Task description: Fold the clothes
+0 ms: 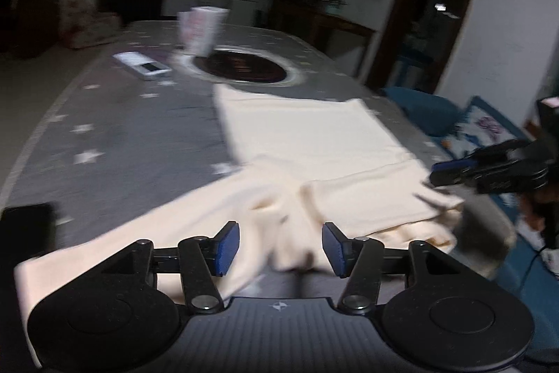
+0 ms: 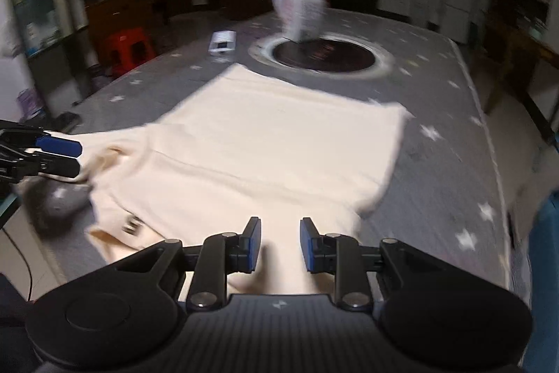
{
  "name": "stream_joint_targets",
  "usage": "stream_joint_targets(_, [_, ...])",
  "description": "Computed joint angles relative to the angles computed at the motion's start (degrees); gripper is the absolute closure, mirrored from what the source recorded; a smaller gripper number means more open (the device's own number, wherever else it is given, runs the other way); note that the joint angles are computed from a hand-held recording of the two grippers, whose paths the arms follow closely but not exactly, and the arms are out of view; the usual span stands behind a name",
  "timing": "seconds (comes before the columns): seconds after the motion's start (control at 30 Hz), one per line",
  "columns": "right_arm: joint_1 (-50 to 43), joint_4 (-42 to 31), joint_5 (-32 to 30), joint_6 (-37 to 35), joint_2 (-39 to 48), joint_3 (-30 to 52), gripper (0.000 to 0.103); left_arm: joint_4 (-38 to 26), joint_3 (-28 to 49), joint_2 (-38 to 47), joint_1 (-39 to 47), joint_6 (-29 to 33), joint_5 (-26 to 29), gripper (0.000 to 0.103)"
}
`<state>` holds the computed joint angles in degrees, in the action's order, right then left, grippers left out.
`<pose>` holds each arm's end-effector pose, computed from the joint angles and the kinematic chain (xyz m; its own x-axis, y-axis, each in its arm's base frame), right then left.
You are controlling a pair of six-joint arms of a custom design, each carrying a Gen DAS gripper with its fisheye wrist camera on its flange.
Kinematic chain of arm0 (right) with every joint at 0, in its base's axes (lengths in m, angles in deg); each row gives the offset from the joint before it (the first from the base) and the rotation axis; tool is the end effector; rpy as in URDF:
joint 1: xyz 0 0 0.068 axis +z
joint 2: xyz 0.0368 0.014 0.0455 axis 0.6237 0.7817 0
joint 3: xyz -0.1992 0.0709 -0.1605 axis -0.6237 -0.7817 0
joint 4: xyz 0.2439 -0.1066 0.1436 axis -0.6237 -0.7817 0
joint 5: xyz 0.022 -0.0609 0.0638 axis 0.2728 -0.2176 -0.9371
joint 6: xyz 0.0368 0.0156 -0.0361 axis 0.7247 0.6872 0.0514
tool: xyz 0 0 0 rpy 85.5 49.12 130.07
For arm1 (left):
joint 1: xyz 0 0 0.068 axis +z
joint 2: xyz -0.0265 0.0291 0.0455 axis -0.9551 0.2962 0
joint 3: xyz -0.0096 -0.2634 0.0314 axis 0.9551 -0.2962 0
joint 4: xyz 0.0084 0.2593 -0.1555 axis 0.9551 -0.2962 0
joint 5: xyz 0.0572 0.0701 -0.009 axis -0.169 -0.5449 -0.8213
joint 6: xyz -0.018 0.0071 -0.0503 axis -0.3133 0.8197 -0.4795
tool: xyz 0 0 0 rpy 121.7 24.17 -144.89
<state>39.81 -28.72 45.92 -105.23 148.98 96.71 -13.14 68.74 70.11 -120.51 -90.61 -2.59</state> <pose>0.4296 0.0299 0.1490 -0.4124 -0.5758 -0.7059 -0.8247 0.5652 0.0208 0.2012 -0.1907 0.1239 -0.5978 -0.2576 -0.7592 -0.1565 0.9663 -0.2046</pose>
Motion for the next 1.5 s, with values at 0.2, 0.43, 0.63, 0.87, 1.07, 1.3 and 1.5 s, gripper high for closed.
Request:
stream_joint_targets(0.2, [6.8,-8.0,-1.3,-7.4,0.3,3.2,0.079,-18.5,-3.5,-10.6,-6.0,-14.2,-9.5,0.046])
stream_joint_targets(0.43, [17.4,-12.2,-0.6,-15.7,-1.7,2.6,0.079,-37.7,-6.2,-17.0,-11.0,-34.6,-14.6,0.046])
stream_joint_targets(0.63, [23.6,-11.4,0.2,-16.5,-3.4,0.5,0.079,-36.9,-8.5,-17.2,-9.2,-35.6,-14.8,0.044])
stream_joint_targets(0.87, [25.5,-9.8,0.8,-15.1,-5.1,-2.0,0.078,-30.5,-11.3,-18.4,-6.3,-29.9,-13.8,0.071])
stream_joint_targets(1.07, [25.3,-9.9,1.2,-13.7,-4.6,-1.5,0.078,-26.4,-12.6,-20.9,-5.8,-27.3,-14.6,0.097])
stream_joint_targets(1.3, [22.6,-8.9,1.1,-8.0,-3.8,0.6,0.078,-2.2,-14.9,-24.6,-2.6,-7.4,-12.9,0.098])
stream_joint_targets(1.5, [16.9,-6.5,3.1,-2.3,-3.2,1.6,0.078,25.5,-8.9,-9.4,3.7,9.8,2.2,0.098])
